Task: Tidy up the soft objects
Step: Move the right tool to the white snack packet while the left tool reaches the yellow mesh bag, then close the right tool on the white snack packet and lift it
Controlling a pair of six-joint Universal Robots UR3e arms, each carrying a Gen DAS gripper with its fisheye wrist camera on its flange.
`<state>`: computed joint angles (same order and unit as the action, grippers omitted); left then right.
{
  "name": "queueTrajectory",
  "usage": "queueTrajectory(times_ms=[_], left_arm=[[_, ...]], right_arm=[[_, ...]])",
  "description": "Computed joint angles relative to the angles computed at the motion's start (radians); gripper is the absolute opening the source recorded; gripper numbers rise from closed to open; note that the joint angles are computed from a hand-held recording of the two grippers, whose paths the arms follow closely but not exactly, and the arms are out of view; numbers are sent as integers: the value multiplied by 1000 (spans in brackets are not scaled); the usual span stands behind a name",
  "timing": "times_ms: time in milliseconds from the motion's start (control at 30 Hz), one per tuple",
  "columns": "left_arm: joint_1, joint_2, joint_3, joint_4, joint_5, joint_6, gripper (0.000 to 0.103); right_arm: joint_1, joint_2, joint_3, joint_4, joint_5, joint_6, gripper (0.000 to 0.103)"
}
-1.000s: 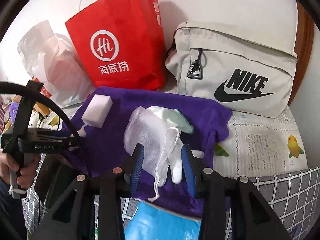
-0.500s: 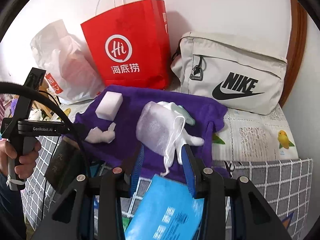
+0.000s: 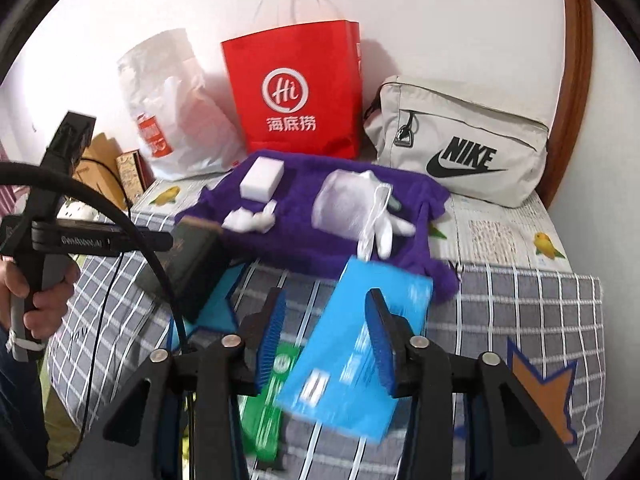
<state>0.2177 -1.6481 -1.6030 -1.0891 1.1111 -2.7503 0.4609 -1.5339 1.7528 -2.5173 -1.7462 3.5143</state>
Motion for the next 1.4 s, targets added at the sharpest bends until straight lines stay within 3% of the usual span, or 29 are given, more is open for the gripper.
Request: queueTrajectory(times_ms=[233, 433, 633, 767, 1100, 1233, 1300, 1400], left_arm=[[74, 234, -227, -28, -46, 99, 69], [100, 348, -348, -58, -66, 154, 69], [95, 401, -414, -70, -83, 166, 69], [89, 417, -441, -74, -80, 177, 69], [139, 457, -481, -112, -98, 223, 69], [145, 458, -489, -111, -93, 223, 69], [140, 454, -495, -100, -88, 217, 69], [131, 442, -498, -90, -79, 211, 69]], right_arm=[[177, -105, 173, 2, -99, 127, 52], [278, -164, 391, -63, -55, 193, 53], [333, -182, 503, -105, -28, 188, 58], [352, -164, 535, -172, -26, 175, 78], [343, -85, 557, -236, -1, 62, 81], [352, -51, 556, -281, -41, 109, 76], [363, -31, 541, -295, -69, 119, 58], [360, -4, 527, -316, -112, 178, 53]])
